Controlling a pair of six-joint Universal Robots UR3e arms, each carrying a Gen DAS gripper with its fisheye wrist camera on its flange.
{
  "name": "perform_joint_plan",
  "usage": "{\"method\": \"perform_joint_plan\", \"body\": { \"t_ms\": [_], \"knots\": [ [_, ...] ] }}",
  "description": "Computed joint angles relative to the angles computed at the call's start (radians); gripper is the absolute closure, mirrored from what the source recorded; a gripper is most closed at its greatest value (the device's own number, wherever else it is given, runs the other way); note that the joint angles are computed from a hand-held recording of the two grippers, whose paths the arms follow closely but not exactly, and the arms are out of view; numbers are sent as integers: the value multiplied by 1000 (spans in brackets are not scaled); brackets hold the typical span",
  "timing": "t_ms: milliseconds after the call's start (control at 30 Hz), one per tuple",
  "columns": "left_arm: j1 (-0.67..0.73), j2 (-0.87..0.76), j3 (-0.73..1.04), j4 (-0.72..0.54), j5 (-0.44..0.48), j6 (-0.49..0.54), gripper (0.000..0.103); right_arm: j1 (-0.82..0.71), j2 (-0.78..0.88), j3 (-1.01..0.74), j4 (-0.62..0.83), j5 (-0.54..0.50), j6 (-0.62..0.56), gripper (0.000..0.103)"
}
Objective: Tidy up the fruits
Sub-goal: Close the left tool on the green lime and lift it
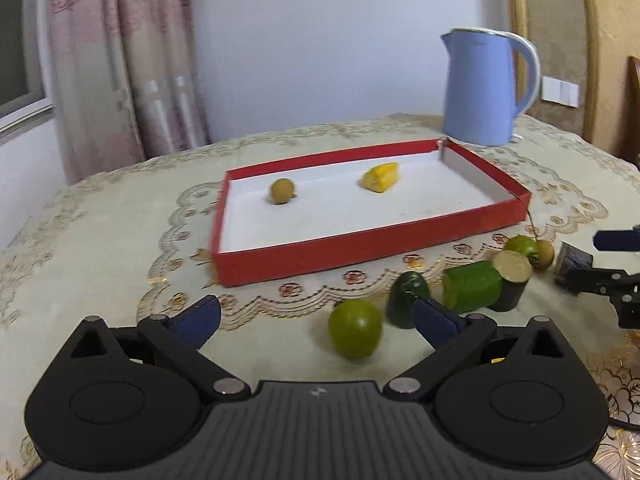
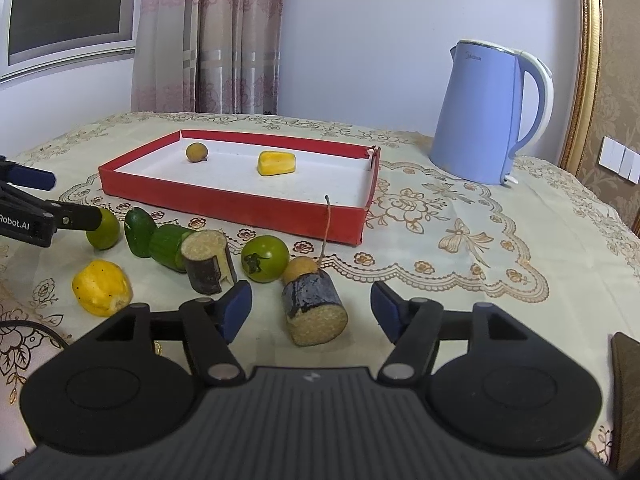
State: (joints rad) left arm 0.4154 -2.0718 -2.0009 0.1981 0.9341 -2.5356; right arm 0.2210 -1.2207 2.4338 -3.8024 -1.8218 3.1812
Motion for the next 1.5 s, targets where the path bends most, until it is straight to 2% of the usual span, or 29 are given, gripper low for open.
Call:
{"method": "perform_joint_plan", "body": {
  "t_ms": [100, 167, 333, 367, 433, 467, 500, 533, 600, 867, 1100, 1500],
  "knots": [
    [-31, -16, -16, 54, 32, 41, 0, 0, 0, 0, -1, 0, -2, 39],
    [-49, -19, -12, 42, 46, 68, 0, 1, 0, 0, -2, -1, -1, 39],
    [-58, -35, 23, 3, 63, 47, 0, 7, -2, 2, -5, -8, -4, 36],
    [-58, -39, 29, 4, 70, 47, 5, 8, -1, 1, -8, -9, -5, 35],
    [-58, -43, 52, -35, 82, 51, 28, 4, 1, 2, -10, -7, -3, 35],
    [-56, -43, 76, -88, 81, 53, 46, 3, 1, 3, -12, -6, -2, 35],
    [-52, -42, 102, -155, 68, 54, 60, 1, 3, 4, -14, -4, -3, 35],
    [-48, -44, 126, -214, 55, 59, 65, -1, 4, 5, -17, -2, -2, 35],
    [-37, -46, 131, -238, 29, 68, 69, -1, 5, 7, -19, -1, -1, 35],
    [-15, -31, 110, -256, -20, 61, 70, -2, 4, 1, -6, 1, 0, 35],
    [-1, -26, 88, -211, -26, 29, 69, -21, -4, 6, 14, 35, 0, 37],
    [11, -9, 64, -202, -53, 37, 70, -39, -24, -27, 114, 55, 0, 53]
  ]
}}
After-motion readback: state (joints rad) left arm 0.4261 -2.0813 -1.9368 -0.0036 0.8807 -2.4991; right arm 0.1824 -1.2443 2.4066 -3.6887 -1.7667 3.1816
